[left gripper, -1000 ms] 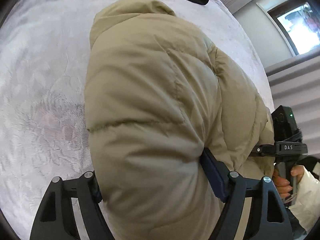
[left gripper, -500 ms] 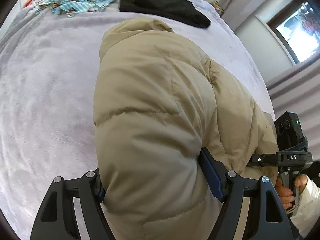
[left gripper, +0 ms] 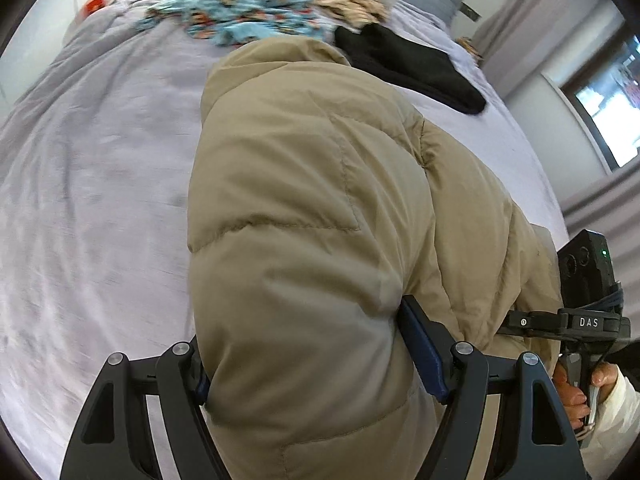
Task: Fold large clothes
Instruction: 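Fold the lifted hem end over toward the collar with both grippers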
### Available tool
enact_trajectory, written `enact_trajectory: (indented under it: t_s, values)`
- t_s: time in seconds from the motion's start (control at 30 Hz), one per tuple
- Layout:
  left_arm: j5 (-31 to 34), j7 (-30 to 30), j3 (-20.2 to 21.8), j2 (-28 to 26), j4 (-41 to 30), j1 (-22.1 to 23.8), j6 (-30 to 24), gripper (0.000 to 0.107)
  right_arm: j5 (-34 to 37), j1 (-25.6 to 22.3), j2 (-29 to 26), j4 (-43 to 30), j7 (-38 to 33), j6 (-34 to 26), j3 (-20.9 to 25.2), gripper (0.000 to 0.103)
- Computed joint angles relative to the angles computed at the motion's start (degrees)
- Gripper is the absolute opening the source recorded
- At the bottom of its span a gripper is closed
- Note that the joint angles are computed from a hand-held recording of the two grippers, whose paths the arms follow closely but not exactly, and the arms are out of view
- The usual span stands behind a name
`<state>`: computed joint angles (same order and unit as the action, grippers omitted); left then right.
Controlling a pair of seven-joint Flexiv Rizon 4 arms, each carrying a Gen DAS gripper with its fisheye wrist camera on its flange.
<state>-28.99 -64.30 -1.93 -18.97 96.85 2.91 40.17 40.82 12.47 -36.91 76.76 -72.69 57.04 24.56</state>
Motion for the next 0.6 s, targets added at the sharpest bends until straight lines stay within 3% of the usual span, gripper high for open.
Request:
enact_trajectory:
  t_s: [0.23,0.33,0.53,0.6]
  values:
    - [3.35,-1.89,1.29,-7.55,-4.19,2.18,2.66,0.078,-7.04,4.26,-7.45,-9.67,3.67,-5.23,-2.47,0.044]
    - [1.99,-0.08,0.05,-8.37,-2.81,3.24,5.25,0.080,-9.97,4.83,-9.10,-11.54,5.91,-8.16,-3.60,0.047]
    - [1.92,0.09,-0.34,-8.46,-1.99,3.25,6.95,0.083,-13.11,6.29,-6.73,-8.61,12.02,-8.84,-6.44,0.056]
    - [1.99,-0.30,-0.32,-7.95,-1.53,3.13,6.81,0.083,-18.85,8.89,-4.64,-8.07,17.20,-10.06,-8.72,0.056]
